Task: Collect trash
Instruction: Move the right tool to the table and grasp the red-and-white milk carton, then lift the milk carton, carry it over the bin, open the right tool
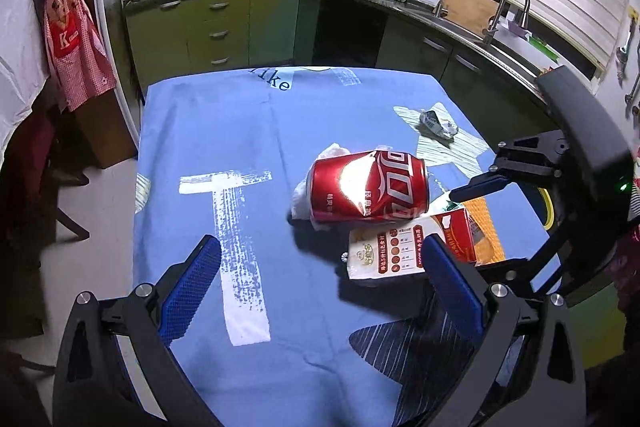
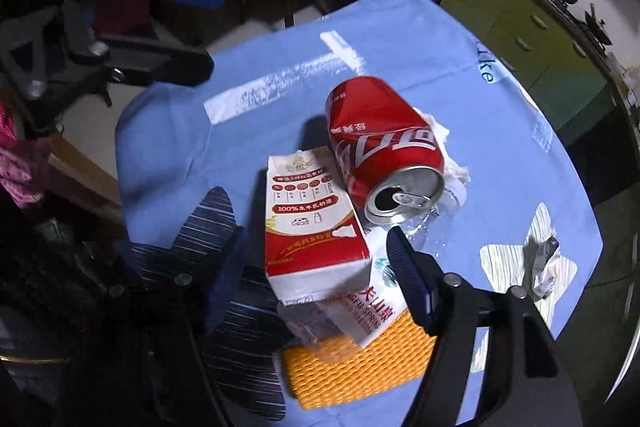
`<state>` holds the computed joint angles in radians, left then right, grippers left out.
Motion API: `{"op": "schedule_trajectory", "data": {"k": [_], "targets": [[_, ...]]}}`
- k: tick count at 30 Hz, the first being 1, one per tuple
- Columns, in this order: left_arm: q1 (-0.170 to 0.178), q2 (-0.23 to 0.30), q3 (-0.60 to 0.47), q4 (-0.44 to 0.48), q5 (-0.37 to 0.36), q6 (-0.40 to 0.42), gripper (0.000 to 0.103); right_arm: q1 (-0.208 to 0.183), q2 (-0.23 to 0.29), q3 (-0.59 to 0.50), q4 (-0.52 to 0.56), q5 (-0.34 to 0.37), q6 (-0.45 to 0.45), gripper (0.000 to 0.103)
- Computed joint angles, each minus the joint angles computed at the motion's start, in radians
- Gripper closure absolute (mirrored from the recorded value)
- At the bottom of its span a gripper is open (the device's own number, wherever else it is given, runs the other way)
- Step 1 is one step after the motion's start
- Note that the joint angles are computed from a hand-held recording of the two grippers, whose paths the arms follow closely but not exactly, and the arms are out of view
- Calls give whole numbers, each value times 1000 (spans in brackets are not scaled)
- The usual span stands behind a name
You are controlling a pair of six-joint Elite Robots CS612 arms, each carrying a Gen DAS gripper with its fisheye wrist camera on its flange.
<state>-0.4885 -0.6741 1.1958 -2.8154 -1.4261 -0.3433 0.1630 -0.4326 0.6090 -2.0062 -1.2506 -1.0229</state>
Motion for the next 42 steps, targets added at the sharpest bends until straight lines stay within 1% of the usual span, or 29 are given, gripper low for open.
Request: {"op": "schedule_trajectory", "data": {"k": [2,3,4,6,11,14,16,17,21,27,31,34,38,39,42], "targets": [[0,2,0,-2,-4,1,5,7,16,-28,22,-24,-4,37],[0,2,-1,-1,-5,2,5,12,24,-41,33,-45,-7,39],[0,3,-1,1,-7,4,5,14,33,-57,50,-54,-11,44],[0,3,-2,6,-9,7,5,18,48,-85,83,-74,-8,47],[-2,6,-4,10,-13,15,5,25,68,-114,105,-86,-6,47],[-4,5,-3,10,-12,16,5,26,78,-130,116,-88,9,52],[-4,3,-1,13,-6,17,5,27,68,-108,96,-87,18,52],[-4,3,0,14,-3,19,5,26,63,-100,94,-82,23,52],[-4,0,3,13,9,15,5,14,36,-61,109,-23,46,53],[-5,2,-2,20,11,25,5,-8,-4,-1,158,63,60,53],[-7,4,-8,27,11,35,5,-21,-48,82,120,95,76,53],[-9,4,-11,29,11,43,5,-39,-89,155,62,131,102,53],[-13,6,-18,37,11,59,5,-76,-147,260,-67,183,194,53],[-14,8,-22,39,9,62,5,-91,-165,294,-119,195,238,53],[-17,14,-37,50,5,69,5,-122,-192,352,-229,211,342,53]]}}
